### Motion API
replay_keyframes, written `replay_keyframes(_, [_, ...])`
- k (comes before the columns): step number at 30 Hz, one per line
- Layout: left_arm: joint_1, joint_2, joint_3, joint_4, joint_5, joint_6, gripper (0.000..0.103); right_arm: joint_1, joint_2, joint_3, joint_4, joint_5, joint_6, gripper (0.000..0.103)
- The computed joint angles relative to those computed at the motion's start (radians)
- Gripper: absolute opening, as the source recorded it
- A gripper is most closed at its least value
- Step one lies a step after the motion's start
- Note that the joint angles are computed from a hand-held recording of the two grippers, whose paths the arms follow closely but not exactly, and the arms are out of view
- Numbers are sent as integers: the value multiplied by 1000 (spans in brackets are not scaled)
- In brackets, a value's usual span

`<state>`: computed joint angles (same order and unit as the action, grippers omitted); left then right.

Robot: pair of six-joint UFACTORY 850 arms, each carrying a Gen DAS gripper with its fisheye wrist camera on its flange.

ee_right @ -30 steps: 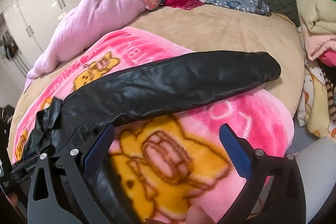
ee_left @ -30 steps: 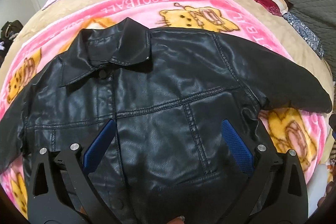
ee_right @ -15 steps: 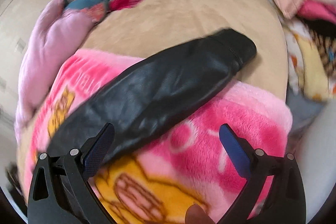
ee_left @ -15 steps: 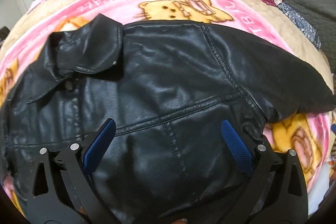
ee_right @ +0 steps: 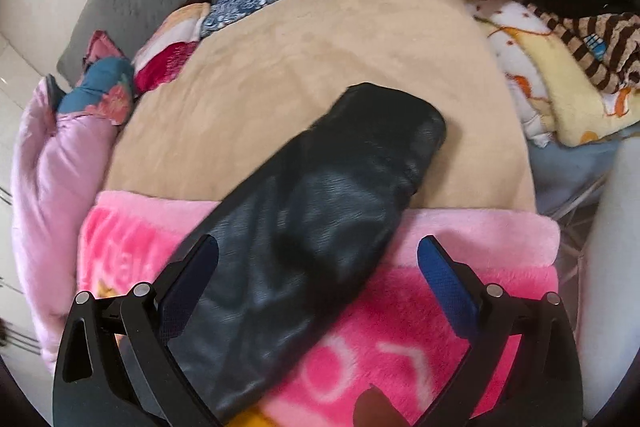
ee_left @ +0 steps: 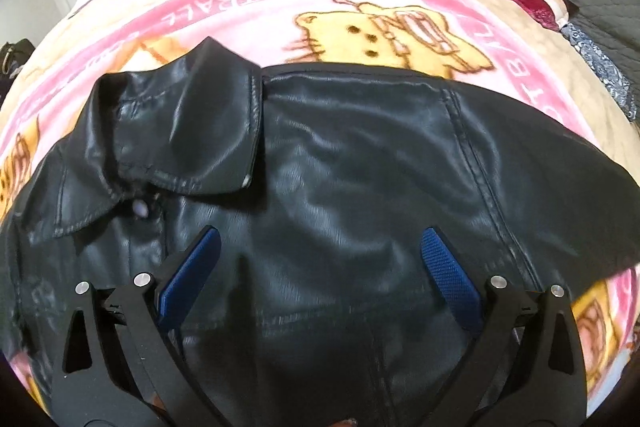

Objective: Fold large clothes
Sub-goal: 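Move the right tool to the sleeve cuff while the left tool presses the jacket shoulder, then close the right tool on the sleeve cuff while the left tool pinches the shoulder, then lift the sleeve with the right tool and fold it across the jacket body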

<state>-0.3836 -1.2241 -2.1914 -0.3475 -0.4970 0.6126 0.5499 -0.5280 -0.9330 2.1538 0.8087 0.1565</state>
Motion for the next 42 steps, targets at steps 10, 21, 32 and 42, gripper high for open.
replay_keyframes(10, [-47,-69,-68,38,39,-50,94,-25,10,112,-359,-28,377,99])
replay_keyframes(21, [-29,-17,19,-229,44,238,48,-17,-5,217,-679,96,823,25])
replay_keyframes(32, [33,80,113,-491,-141,489,21,43,75,188,-830,440,606,12])
replay_keyframes(42, [129,131,123,-578,-204,512,52,68,36,-53,-1130,417,227,10])
